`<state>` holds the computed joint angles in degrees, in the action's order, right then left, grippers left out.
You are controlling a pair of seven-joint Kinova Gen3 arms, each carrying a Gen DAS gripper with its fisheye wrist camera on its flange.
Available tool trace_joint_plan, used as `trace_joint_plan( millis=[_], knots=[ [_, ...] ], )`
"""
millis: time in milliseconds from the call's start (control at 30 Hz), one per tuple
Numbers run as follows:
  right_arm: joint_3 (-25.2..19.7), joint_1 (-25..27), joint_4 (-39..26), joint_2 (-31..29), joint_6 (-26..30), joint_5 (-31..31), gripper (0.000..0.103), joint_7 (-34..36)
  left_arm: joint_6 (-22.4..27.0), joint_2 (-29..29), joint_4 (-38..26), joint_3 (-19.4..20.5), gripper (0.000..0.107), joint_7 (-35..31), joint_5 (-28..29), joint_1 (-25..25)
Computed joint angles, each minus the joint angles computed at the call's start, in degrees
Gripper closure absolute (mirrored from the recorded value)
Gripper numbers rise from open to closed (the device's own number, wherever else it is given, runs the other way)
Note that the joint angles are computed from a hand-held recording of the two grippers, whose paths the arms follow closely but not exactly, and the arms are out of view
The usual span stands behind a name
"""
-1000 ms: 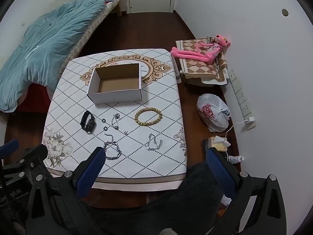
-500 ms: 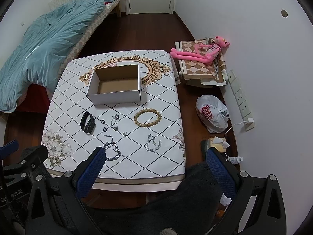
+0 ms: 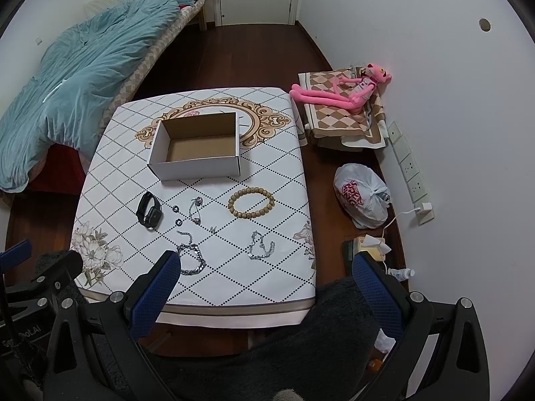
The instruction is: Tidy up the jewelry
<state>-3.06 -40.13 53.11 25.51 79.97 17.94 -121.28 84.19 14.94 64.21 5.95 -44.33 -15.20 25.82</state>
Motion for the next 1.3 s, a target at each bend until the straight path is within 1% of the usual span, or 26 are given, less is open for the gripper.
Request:
trace_joint_plan(
  millis=[700, 1300],
  knots=[
    [0.1, 0.32, -0.32, -0.01, -0.02, -0.18, 0.0, 0.19, -0.08, -0.09, 0.08, 0.03, 0.005, 0.02, -0.04, -0.02],
    [0.38, 0.65, -1.3, 0.28, 0.55, -0.15, 0.0, 0.88, 1.01, 0.98, -2.2, -0.2, 0.005, 0.1, -0.31, 0.78]
  ],
)
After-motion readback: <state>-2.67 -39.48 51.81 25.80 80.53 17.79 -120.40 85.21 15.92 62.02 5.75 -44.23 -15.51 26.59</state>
